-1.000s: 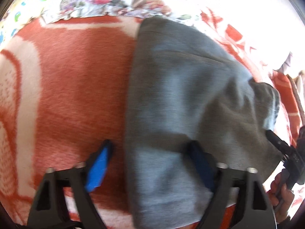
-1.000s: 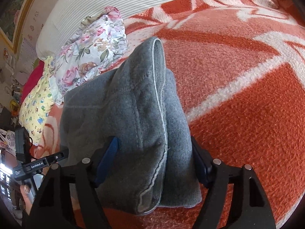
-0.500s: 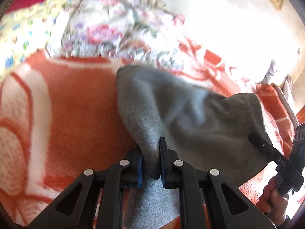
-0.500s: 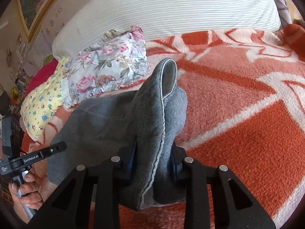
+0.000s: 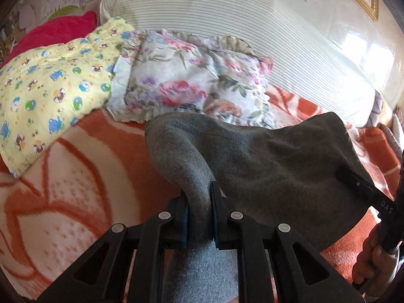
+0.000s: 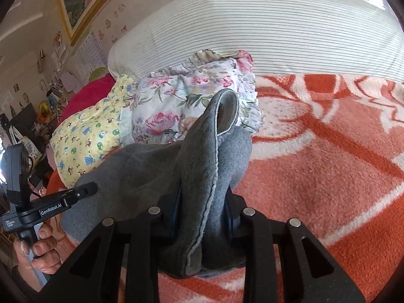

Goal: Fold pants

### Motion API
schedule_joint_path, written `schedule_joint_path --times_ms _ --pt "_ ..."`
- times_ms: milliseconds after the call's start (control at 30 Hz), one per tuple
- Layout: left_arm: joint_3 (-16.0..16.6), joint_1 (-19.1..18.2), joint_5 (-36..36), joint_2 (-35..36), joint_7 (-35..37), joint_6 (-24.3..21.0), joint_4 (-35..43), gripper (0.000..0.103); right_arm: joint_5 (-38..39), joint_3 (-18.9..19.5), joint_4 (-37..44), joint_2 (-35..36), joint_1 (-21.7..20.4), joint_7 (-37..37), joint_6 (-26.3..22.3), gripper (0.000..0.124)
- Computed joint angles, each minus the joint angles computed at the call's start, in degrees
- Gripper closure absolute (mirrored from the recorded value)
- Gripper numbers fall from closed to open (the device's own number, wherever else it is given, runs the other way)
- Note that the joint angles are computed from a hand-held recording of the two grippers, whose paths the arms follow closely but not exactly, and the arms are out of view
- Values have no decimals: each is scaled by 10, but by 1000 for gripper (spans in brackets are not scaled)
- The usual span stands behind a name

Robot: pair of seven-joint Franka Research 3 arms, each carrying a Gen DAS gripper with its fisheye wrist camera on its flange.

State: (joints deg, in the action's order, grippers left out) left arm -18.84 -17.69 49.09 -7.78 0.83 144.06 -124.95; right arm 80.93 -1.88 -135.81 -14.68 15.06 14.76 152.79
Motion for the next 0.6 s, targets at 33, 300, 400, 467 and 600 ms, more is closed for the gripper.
schedule_joint_path --times_ms 33,300,400,467,600 --pt "3 3 1 0 3 -1 0 90 -1 2 16 17 3 5 -4 94" --pt "25 20 -42 22 64 12 -15 89 -66 33 69 107 3 81 19 93" --pt "20 14 -45 31 70 -10 -25 87 -133 40 64 123 -1 143 41 81" --pt "22 11 -62 34 82 -13 -34 82 -137 38 64 128 -5 145 35 77" --pt "31 13 -78 30 93 27 -67 75 -209 45 63 145 -8 187 62 63"
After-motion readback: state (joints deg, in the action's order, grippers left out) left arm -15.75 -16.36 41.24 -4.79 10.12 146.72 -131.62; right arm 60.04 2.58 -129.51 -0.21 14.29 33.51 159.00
